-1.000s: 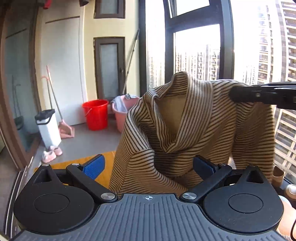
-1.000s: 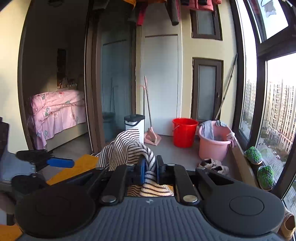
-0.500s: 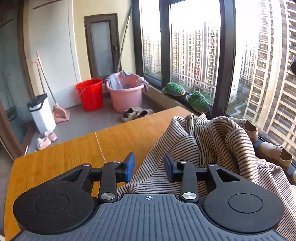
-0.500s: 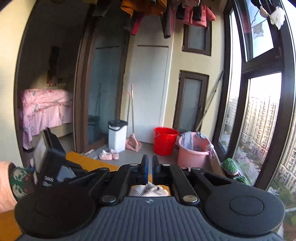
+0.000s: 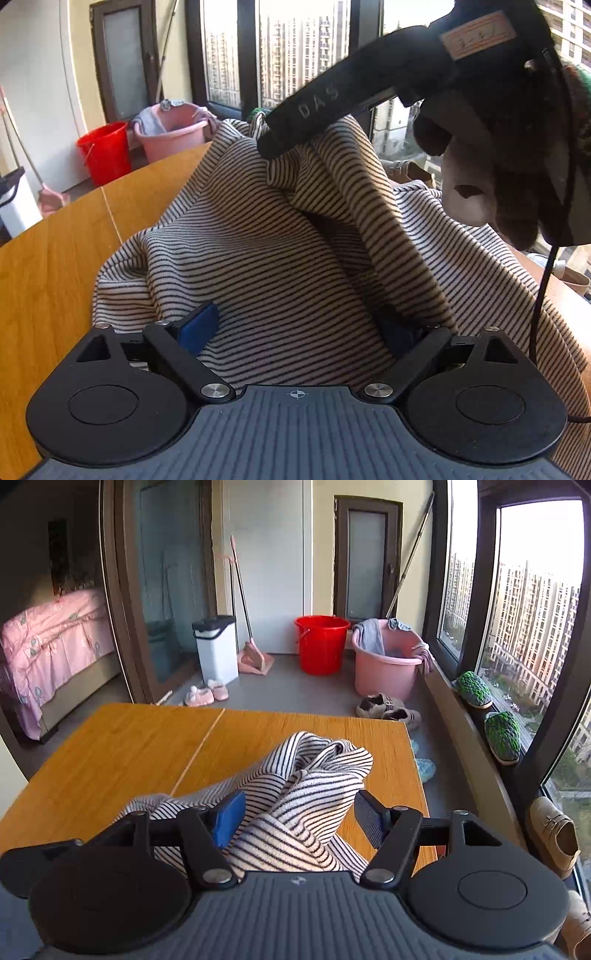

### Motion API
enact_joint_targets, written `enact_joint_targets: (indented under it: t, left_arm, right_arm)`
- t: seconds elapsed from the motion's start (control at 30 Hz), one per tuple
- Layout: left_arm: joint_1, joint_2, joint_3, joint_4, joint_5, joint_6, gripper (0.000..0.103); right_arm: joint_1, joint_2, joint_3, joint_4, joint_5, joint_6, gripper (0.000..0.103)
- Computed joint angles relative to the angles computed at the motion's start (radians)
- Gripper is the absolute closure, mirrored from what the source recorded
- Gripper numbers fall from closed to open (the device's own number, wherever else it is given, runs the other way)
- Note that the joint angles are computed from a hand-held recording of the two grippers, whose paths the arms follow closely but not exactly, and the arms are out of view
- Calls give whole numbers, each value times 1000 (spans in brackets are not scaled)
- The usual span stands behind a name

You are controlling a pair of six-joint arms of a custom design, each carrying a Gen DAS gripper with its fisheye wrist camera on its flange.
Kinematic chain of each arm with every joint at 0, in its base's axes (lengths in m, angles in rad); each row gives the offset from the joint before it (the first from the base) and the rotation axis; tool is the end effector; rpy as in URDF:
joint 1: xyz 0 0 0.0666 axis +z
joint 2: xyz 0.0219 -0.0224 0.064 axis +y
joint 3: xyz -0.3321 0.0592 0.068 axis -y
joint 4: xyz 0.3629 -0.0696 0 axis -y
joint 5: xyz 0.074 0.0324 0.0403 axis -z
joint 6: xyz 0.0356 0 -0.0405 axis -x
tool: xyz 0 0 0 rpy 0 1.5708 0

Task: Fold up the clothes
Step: 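Lift the sweater with both grippers and shake it out in the air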

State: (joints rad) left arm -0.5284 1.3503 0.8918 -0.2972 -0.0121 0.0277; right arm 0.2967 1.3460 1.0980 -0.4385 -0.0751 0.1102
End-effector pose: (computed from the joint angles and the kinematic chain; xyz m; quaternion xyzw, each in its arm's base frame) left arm 0.3633 -0.2121 0.2336 0.2251 0.8901 -0.1034 0.3827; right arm 0.4302 0.1339 0.3109 -0.1982 0.8813 0.0736 0.4226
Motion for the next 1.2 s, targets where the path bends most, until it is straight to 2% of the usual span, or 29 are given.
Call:
enact_joint_targets:
  t: [0.07,0.17,0.23,0.33,0.37,0.43,0.53,0.6,0.67,0.7,0.73,0.8,0.87,0.9,0.93,1.0,1.13,1.2]
  left_arm:
    - [9,-26,-17,-15,28,20,5]
    - [43,-61,-31,-57,123,0,0]
    - [45,-71,-29,-95,123,-64,0]
    - [28,-85,-28,-111,83,-54,0]
    - [28,-107,-42,-84,68,-27,1]
    - [11,-178,-97,39,-25,-25,16]
    - [-8,-243,-138,195,-140,-47,23]
    - [0,-241,-110,208,-133,-24,25]
    - [17,-214,-65,189,-56,13,19]
    - [23,-194,-42,181,-17,23,13]
    - [18,-167,-19,175,-15,16,10]
    - [0,-107,20,177,-65,-20,11]
    - [-15,-52,56,173,-115,-46,26]
    - [-22,-27,73,162,-131,-56,46]
    - [-18,5,97,148,-127,-62,57]
    - [-9,57,134,125,-112,-47,64]
    - [8,109,165,96,-104,-1,85]
    - [9,98,157,91,-121,0,88]
  right_arm:
    - [-14,13,8,-37,-36,22,84]
    - [-46,-86,-68,-9,-107,6,89]
    - [-77,-196,-135,17,-185,1,89]
    - [-109,-329,-197,22,-269,7,89]
    - [-116,-365,-214,20,-289,11,89]
    - [-131,-437,-242,13,-329,19,89]
    - [-153,-496,-264,0,-383,32,89]
    - [-156,-516,-273,0,-397,39,89]
    - [-163,-524,-277,0,-412,38,89]
    - [-166,-527,-279,1,-416,37,89]
    - [-169,-531,-281,1,-420,37,89]
    - [-176,-538,-285,-3,-420,48,89]
    - [-181,-548,-290,-8,-413,62,89]
    - [-186,-549,-290,-12,-413,67,89]
    - [-191,-548,-290,-15,-414,71,89]
    - [-200,-547,-291,-21,-413,78,90]
    - [-205,-529,-293,-26,-390,86,90]
    - [-208,-523,-301,-20,-370,97,90]
